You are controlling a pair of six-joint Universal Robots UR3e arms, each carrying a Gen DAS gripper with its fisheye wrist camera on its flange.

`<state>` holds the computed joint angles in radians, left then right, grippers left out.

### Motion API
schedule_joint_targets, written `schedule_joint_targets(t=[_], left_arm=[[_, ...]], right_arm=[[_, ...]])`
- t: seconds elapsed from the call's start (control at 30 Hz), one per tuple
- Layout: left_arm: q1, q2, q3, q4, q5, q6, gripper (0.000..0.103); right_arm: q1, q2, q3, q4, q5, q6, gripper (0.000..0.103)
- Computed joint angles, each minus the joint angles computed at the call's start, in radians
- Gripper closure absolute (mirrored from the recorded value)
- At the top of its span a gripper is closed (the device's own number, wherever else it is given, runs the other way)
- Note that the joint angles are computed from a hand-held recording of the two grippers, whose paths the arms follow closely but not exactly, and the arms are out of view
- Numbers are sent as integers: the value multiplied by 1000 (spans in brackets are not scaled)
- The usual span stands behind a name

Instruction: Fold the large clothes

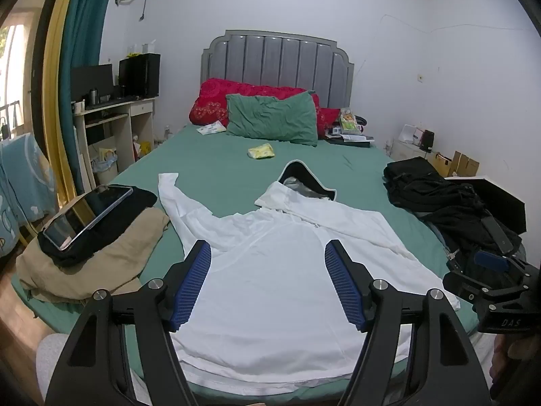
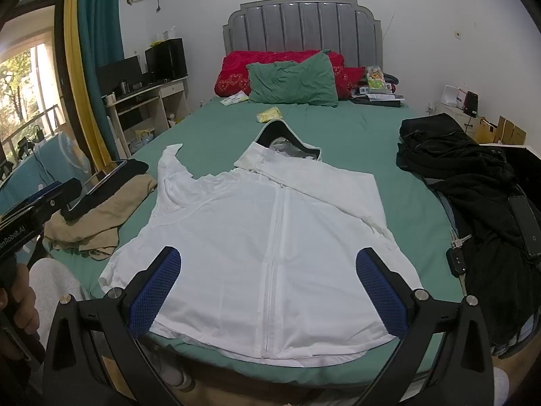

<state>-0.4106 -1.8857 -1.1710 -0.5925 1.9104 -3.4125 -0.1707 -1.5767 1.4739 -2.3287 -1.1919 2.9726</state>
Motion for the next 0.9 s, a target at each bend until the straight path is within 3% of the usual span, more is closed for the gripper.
schedule_joint_targets(t=[0.7, 0.8, 0.9], left_arm=[[49, 0, -50, 36, -40, 2, 30], [111, -9, -13, 4, -172, 15, 30], [153, -69, 40, -15, -232, 45, 30]], right_arm=[[0, 26, -11, 2, -1, -4, 1], [11, 72, -49, 10, -12, -11, 1], [28, 141, -112, 18, -33, -7, 1]])
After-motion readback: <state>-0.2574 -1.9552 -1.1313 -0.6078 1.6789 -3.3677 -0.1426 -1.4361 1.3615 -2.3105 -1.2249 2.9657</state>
